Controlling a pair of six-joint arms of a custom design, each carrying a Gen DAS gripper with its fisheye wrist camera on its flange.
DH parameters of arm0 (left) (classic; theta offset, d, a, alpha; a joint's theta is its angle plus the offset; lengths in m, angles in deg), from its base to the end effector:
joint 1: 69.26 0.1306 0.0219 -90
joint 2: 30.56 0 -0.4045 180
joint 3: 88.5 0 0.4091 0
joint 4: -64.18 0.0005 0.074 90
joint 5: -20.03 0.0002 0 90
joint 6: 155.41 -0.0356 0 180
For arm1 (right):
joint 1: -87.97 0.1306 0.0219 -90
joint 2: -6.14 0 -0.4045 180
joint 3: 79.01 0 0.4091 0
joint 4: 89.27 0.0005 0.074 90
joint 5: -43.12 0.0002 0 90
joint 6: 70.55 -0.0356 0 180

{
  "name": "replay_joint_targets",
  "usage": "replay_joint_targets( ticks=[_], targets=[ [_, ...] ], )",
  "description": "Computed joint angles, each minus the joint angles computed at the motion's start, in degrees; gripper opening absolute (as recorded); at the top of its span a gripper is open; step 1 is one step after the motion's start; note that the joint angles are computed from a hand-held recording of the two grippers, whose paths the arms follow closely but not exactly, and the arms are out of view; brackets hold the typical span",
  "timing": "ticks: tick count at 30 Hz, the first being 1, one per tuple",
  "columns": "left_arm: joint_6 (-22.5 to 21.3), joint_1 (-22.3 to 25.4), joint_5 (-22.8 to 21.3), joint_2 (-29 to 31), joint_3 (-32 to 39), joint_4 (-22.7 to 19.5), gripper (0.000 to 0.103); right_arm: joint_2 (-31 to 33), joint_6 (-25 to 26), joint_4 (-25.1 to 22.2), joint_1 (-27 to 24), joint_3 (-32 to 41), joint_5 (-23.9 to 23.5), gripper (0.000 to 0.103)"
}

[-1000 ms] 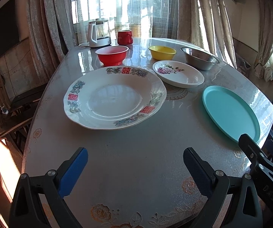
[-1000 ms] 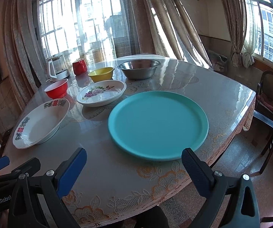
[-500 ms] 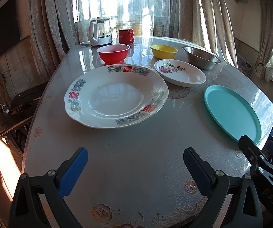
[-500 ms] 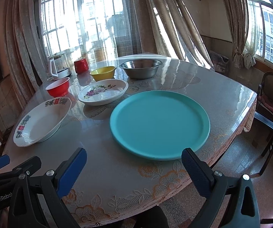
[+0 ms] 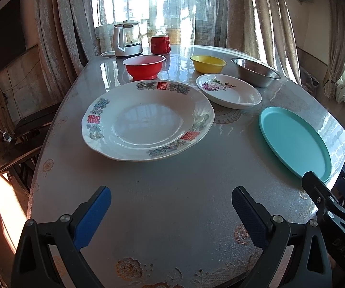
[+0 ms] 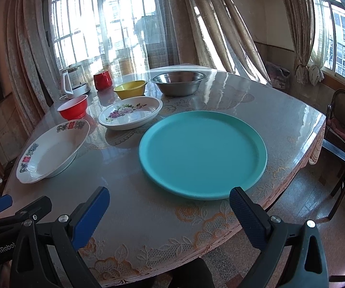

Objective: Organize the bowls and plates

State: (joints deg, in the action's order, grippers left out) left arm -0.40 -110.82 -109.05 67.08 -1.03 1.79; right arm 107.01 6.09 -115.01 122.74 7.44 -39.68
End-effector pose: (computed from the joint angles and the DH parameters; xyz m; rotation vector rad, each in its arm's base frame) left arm 0.3951 -0.3210 0.3623 -0.6188 2.3354 0.2152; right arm 0.4775 0.3254 0.3553 -0.3584 2.2548 0.3013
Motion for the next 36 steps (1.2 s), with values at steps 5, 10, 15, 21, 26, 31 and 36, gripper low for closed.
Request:
replay_joint_targets(
  ticks=[5,10,15,21,26,31,36],
  targets=[
    [0.0,0.1,0.3,0.1,0.0,-0.1,0.101,0.2,0.3,0.1,0.0,0.1,-0.2,0.102],
    [0.2,0.1,0.4,0.0,-0.1,-0.3,0.101,0.1,0.1,0.0,0.0,0.0,-0.3,0.102],
    [0.2,0.1,0.6,0.1,0.0,-0.3,0.102,0.1,0.2,-0.1,0.0,0.0,-0.4,0.102],
    [0.3,0.2,1.0,0.4,0.2,-0.5,0.102,0.2,0.3,-0.1,0.0,0.1,-0.7,0.102],
    [-0.2,0.5,2.0,0.4,0.1,0.1,0.102,0.6,0.2,-0.3,0.0,0.2,-0.7,0.102],
    [-0.7,0.7,2.7,0.5,-0.1,0.5,0.102,0.4,0.2,-0.1,-0.3,0.0,-0.8,0.102],
    [-1.4,1.0,4.5,0.3,-0.7,2.4,0.102,0.5,0.0,-0.3,-0.9,0.0,-1.0,0.102]
  ],
)
